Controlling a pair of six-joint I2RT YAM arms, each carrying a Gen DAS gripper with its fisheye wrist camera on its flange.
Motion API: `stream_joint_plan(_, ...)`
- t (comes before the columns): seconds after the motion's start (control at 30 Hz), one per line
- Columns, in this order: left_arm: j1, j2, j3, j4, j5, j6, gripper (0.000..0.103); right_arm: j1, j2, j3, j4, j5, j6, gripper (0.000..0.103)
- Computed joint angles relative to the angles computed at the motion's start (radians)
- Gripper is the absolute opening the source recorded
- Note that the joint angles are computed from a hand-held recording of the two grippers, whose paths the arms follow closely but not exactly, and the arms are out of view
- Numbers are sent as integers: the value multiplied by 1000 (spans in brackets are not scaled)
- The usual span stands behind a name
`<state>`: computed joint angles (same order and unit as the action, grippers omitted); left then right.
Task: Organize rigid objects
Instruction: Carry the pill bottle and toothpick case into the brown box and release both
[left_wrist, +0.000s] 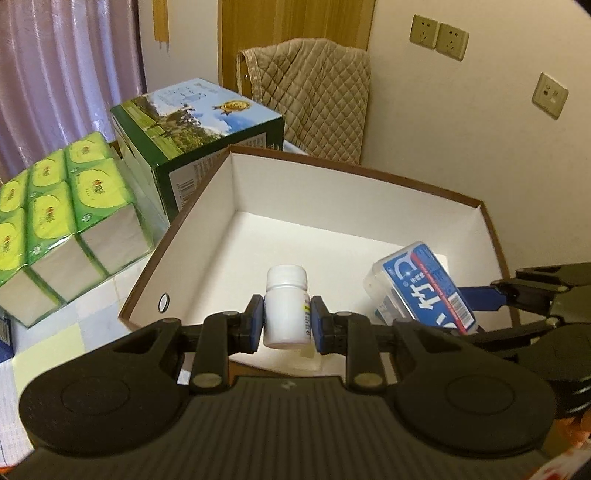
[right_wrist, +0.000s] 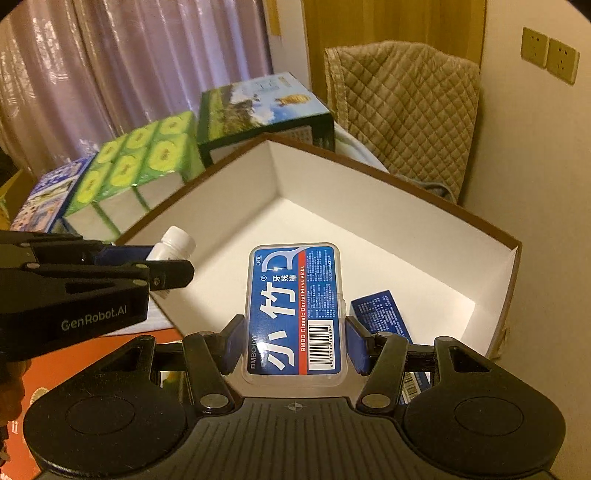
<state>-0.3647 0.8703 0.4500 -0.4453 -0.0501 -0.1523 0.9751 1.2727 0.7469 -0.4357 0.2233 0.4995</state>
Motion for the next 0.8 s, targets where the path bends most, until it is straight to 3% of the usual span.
stream_joint_plan(0.37,88,274,45,143,51,87,22,-86,96,14,32,-61,-17,53)
stream_joint_plan(0.6,129,368,67,161,88,121,22,-91,124,30,26,-60,-4,53)
stream_joint_plan(0.73,128,369,64,158,78,123,40,-92,127,32,20,-58,11,53)
stream_joint_plan(0.8,138,355,60,150,92,132,41,-92,125,30,20,-55,24,53)
